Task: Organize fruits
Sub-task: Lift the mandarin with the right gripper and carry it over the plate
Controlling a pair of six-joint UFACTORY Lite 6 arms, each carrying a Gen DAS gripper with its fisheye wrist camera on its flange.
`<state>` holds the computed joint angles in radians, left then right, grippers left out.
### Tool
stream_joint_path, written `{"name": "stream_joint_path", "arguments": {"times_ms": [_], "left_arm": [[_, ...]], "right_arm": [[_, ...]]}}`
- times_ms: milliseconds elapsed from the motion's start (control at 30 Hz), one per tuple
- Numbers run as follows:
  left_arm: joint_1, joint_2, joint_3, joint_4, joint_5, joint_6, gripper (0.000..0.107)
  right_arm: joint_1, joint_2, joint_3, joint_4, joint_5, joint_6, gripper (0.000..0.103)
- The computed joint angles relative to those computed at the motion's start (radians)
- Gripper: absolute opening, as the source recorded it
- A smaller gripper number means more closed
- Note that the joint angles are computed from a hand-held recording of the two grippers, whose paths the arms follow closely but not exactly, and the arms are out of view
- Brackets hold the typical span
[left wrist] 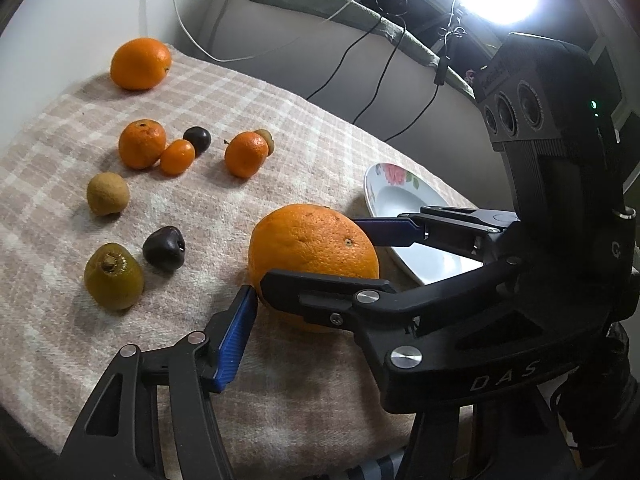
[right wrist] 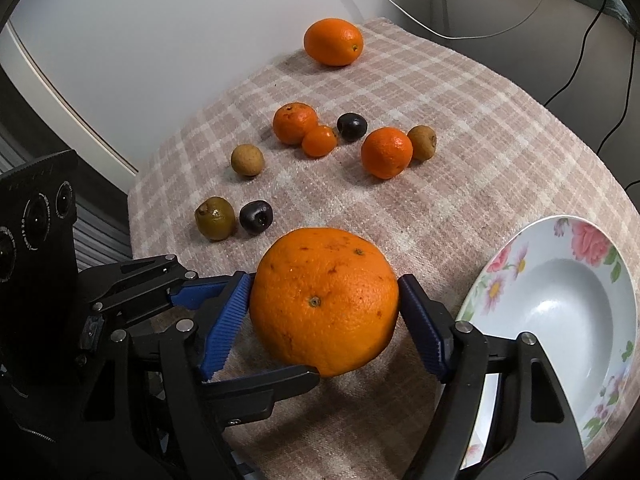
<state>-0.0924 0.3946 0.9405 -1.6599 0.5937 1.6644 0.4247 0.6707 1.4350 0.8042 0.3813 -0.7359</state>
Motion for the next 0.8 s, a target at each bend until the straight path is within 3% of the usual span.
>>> {"name": "stream_joint_path", "arguments": {"times_ms": [433, 800], "left_arm": [[-0.042, -0.096, -0.041, -0.035, -0.029, 0.031, 0.059], [-0.176, -0.091, 0.022, -0.027, -0.058, -0.001, 0.059]], "right_arm": [[-0.021, -0.151, -0.155, 0.186, -0.047, -0.175, 0.077], [-0.11, -0.347, -0.367, 0.321, -0.089, -0.325, 0.077]]}}
